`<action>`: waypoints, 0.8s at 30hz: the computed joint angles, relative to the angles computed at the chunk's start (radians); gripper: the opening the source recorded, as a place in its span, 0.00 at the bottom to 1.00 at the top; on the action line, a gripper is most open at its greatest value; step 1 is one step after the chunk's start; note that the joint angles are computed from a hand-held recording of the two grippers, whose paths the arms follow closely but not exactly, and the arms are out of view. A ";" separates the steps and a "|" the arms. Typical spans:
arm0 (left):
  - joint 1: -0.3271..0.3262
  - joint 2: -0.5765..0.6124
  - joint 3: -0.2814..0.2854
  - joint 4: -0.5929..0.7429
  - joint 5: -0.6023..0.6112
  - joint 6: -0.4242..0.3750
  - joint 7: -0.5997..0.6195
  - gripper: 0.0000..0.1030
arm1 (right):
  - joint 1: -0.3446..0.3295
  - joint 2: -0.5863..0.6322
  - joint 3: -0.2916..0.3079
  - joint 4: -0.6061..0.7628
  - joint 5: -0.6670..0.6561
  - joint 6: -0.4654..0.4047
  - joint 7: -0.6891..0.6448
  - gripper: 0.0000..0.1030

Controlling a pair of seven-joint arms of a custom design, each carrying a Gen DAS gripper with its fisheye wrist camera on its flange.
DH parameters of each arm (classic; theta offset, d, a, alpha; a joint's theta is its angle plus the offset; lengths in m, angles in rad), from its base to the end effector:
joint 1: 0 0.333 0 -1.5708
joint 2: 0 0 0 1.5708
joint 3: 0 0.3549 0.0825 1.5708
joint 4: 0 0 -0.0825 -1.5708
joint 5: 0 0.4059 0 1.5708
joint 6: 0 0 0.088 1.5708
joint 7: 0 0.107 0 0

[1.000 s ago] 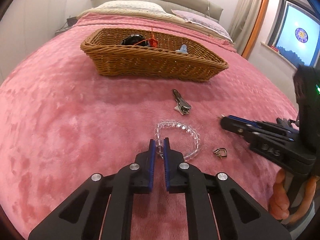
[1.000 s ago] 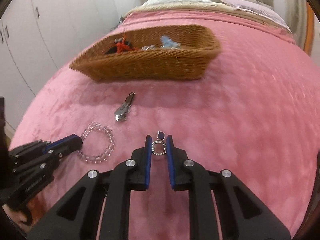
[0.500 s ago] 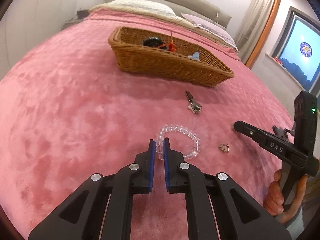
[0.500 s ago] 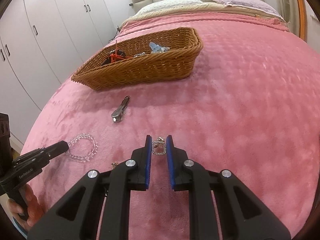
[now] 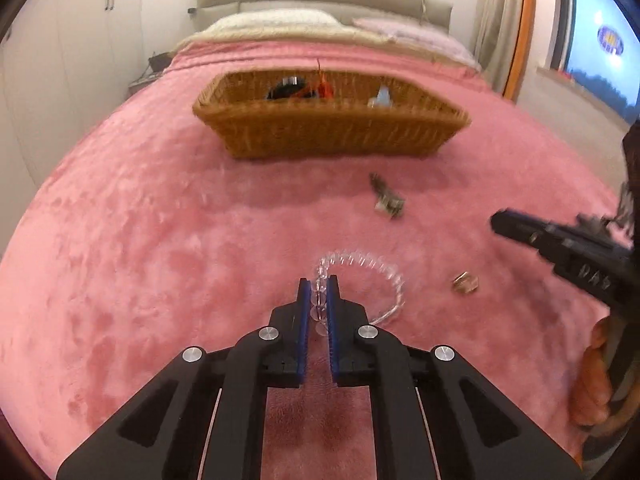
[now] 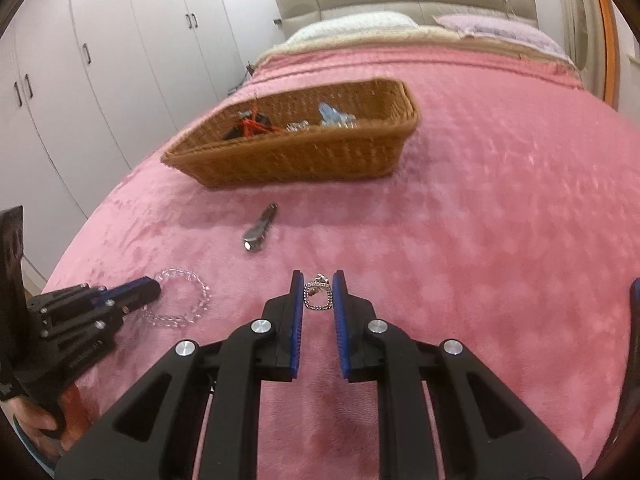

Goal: Organize jewelry
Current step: 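Carry the clear bracelet in the left tool while the right tool carries the pendant to basket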

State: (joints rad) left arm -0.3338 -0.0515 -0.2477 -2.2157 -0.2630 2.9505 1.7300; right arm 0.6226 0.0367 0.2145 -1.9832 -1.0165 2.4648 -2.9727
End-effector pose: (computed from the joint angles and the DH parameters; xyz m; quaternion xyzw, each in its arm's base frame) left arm 0.4960 -0.3080 0.5172 -0.4676 0.7954 -0.3549 0.1505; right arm 0.4166 0.4618 0.5239 -0.5650 0.7073 -0.2374 0.3523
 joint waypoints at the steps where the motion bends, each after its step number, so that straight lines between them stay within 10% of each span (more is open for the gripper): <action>1: -0.046 -0.014 0.035 -0.005 -0.146 0.020 0.123 0.05 | 0.003 -0.002 0.002 0.005 -0.007 -0.011 0.000 0.12; 5: -0.119 -0.051 0.075 0.031 -0.569 0.032 0.527 0.05 | 0.010 -0.014 0.010 0.025 -0.032 -0.048 -0.009 0.12; 16: -0.105 0.046 0.033 0.312 -0.774 0.055 0.846 0.05 | -0.021 0.007 -0.009 0.194 -0.086 -0.102 -0.157 0.12; 24: -0.058 0.322 0.001 0.624 -0.607 -0.001 0.611 0.06 | -0.076 0.176 -0.093 0.406 0.167 0.014 -0.440 0.12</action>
State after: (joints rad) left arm -0.3916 0.2707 -0.2471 -1.5916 -0.8700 2.9492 2.3414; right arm 0.5462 0.2126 0.1213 -1.5774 -0.8492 2.4792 -3.4128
